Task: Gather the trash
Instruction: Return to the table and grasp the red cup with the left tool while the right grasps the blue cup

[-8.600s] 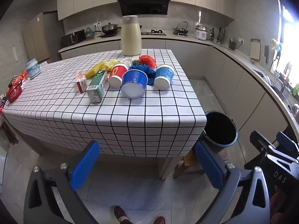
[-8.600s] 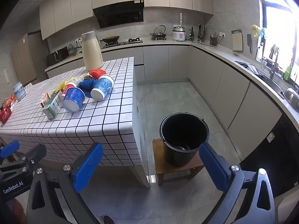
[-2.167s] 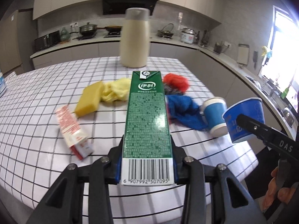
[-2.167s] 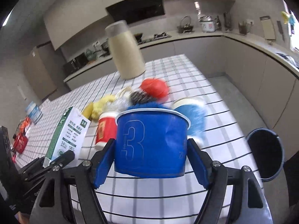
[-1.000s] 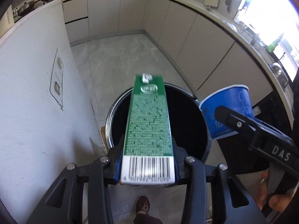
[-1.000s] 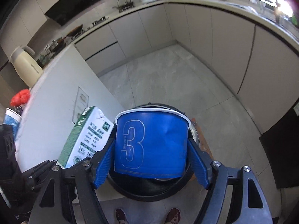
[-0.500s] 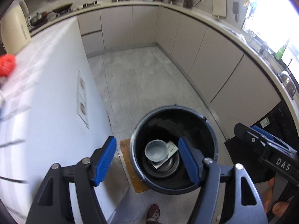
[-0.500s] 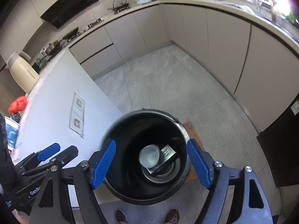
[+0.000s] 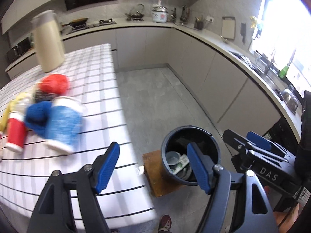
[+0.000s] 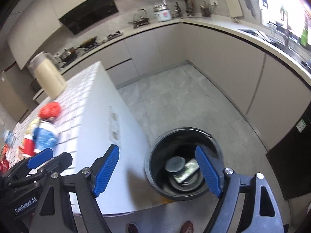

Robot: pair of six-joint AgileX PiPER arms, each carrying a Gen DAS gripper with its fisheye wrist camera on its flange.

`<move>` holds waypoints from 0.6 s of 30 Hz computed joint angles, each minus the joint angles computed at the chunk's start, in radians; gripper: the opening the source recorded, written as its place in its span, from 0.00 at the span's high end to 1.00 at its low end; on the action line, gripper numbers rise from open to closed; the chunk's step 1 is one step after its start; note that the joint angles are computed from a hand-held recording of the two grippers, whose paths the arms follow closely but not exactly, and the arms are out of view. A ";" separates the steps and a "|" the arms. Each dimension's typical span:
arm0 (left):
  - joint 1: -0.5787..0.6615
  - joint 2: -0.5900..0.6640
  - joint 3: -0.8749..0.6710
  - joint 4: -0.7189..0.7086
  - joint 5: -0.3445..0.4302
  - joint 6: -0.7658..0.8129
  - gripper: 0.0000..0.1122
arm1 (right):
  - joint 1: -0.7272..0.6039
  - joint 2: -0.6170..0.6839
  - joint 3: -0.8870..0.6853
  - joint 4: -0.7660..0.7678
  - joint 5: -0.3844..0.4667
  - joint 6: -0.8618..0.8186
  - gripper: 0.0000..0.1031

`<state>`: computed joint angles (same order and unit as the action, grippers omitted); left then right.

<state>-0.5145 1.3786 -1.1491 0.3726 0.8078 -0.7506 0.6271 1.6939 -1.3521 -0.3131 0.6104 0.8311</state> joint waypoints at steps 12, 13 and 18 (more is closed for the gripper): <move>0.447 -0.276 0.197 -0.130 -0.017 0.307 0.33 | 0.280 0.230 -0.432 -0.097 0.176 0.106 0.18; 0.478 -0.287 0.211 -0.142 -0.027 0.332 0.32 | 0.298 0.265 -0.494 -0.101 0.204 0.102 0.18; 0.722 -0.310 0.246 -0.317 -0.073 0.603 0.30 | 0.365 0.419 -0.765 -0.107 0.328 0.068 0.16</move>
